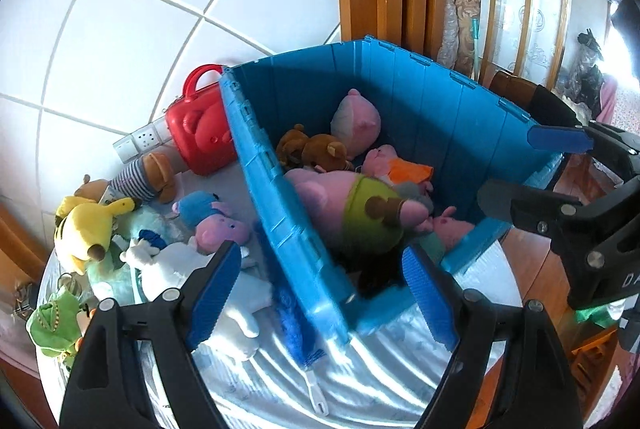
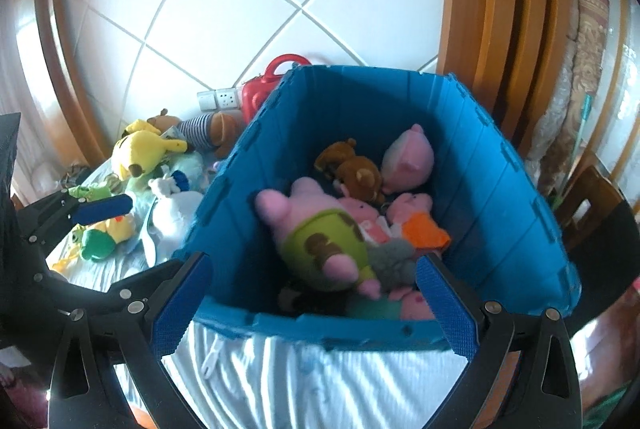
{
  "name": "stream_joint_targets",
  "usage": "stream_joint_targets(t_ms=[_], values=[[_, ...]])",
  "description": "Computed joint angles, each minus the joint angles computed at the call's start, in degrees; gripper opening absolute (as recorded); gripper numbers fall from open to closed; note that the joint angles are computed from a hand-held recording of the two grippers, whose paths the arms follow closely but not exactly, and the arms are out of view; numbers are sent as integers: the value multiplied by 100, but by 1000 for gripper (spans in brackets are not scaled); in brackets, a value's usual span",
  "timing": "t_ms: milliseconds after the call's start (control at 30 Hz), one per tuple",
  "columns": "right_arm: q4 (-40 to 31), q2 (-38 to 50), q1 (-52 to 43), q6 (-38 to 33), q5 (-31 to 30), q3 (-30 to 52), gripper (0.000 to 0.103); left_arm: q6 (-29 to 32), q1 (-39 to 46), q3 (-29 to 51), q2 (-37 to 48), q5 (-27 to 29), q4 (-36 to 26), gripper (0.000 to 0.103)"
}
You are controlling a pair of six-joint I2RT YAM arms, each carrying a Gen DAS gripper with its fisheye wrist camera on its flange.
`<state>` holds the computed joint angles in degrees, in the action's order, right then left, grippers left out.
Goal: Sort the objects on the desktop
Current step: 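Withdraw both grippers from the bin back over the plush pile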
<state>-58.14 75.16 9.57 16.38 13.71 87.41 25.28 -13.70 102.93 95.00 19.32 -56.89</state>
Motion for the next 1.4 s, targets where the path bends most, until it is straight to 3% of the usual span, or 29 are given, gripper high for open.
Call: stream_joint_targets(t_ms=[267, 667, 967, 1400], values=[[19, -48, 868, 388, 354, -140, 102, 141, 517, -604, -529, 140, 63, 83], [-28, -537, 1441, 453, 373, -683, 103, -147, 996, -1737, -1462, -152, 203, 83], [434, -638, 2362, 682, 507, -1282, 103, -101, 1753, -2704, -2227, -436, 362, 83], [757, 154, 3482, 1301, 932, -1059, 103, 696, 3401, -2887, -2146, 274, 243, 83]])
